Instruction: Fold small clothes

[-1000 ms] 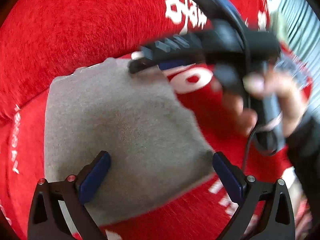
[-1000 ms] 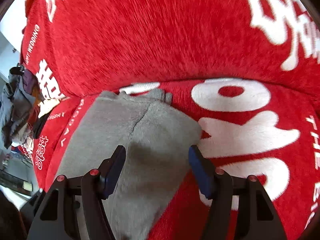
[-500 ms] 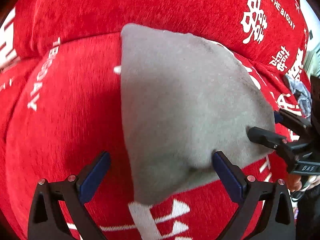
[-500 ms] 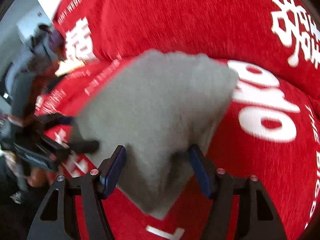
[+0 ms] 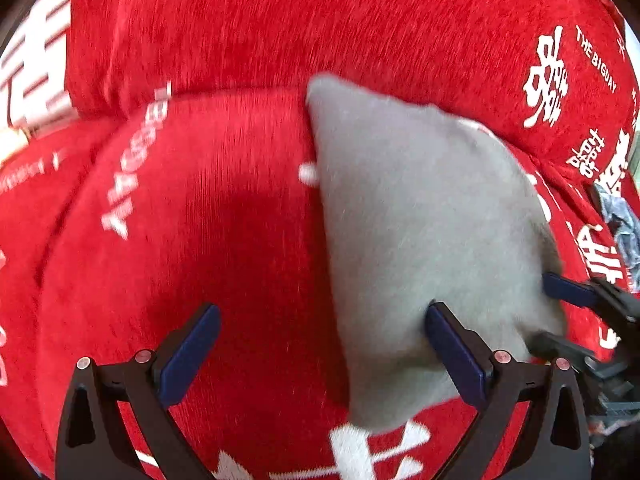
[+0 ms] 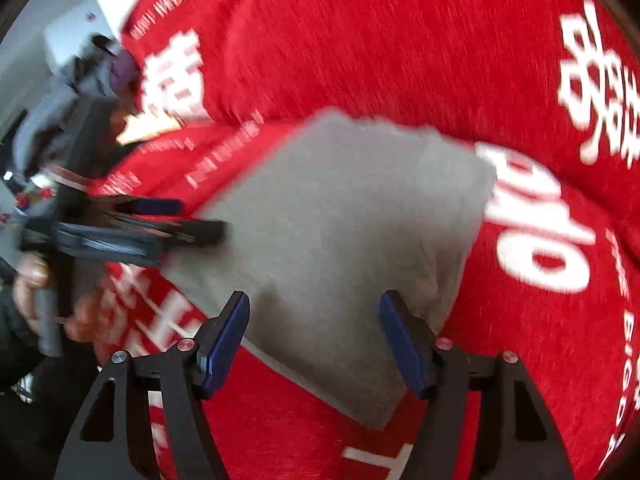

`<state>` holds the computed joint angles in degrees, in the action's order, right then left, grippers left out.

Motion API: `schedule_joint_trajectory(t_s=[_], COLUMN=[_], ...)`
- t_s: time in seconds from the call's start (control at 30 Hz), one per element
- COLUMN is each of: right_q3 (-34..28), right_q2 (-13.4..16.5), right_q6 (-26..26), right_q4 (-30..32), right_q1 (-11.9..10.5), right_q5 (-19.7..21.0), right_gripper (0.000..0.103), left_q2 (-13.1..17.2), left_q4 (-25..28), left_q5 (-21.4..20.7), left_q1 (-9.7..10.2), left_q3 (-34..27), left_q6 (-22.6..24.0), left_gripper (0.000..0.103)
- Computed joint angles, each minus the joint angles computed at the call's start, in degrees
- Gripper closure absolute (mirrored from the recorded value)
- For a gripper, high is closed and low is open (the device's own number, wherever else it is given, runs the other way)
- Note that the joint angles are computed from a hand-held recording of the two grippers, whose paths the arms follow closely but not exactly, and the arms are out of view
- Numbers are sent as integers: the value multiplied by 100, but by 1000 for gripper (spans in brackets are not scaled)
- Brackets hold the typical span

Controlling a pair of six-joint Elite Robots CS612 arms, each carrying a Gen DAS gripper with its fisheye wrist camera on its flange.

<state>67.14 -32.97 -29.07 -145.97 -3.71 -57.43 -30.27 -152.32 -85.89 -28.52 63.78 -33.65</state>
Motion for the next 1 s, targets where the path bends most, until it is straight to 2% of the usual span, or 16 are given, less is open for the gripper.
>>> schedule_joint_trajectory(t_s=[0.1, 0.17, 0.23, 0.3, 0.37, 0.43, 0.47, 0.57, 0.67, 0.77, 0.83, 0.9, 0.97, 1.0], right_q3=[223, 373, 463, 406, 403, 528, 615, 854, 1023, 1044, 1004, 928, 833, 810], right_q2=[-118, -248, -322, -318, -320, -368, -392, -459, -492, -446, -402, -324, -261, -243], right_q6=[47, 60, 58, 129, 224, 309, 384, 725, 1192, 1402, 1408, 1493, 1585, 1656], right_q4=[-195, -314, -547, -523, -548, -705, -854, -1365, -1588, -1513, -1417, -1397, -1266, -1264], right_q1=[-40, -63, -70, -48, -6, -6, -3, 35, -14, -53, -58, -60, -66, -86], right_q5=[34, 129, 295, 358, 185, 138, 118, -337, -478, -458, -382, -289, -237, -171], right_gripper=[32, 32, 31, 31, 31, 31, 31, 31, 31, 31, 32, 39, 69, 80], left_q2=[-117, -237, -303, -317, -358, -432, -455, -380, -286, -286, -273, -272, -283, -291], left_q4=[-209, -437, -670, -581, -583, -768, -775, -480, -517, -712, -607, -609, -697, -754], left_q5=[-165, -130, -22, 9, -191, -154, -5, 401, 644, 542, 554, 602, 599, 610], left_q1=[29, 25, -6, -33, -56, -121, -182, -289, -289, -209, -185, -190, -182, -176], left_q3=[261, 425, 518, 516, 626, 843, 930, 828, 685, 721, 712, 731, 768, 787], left_q6=[17, 102, 313, 575, 834, 1122, 1349, 1654, 1396, 948, 870, 826, 704, 640], left_gripper=[1, 1, 1, 1, 1, 1, 1, 1, 1, 1, 1, 1, 1, 1])
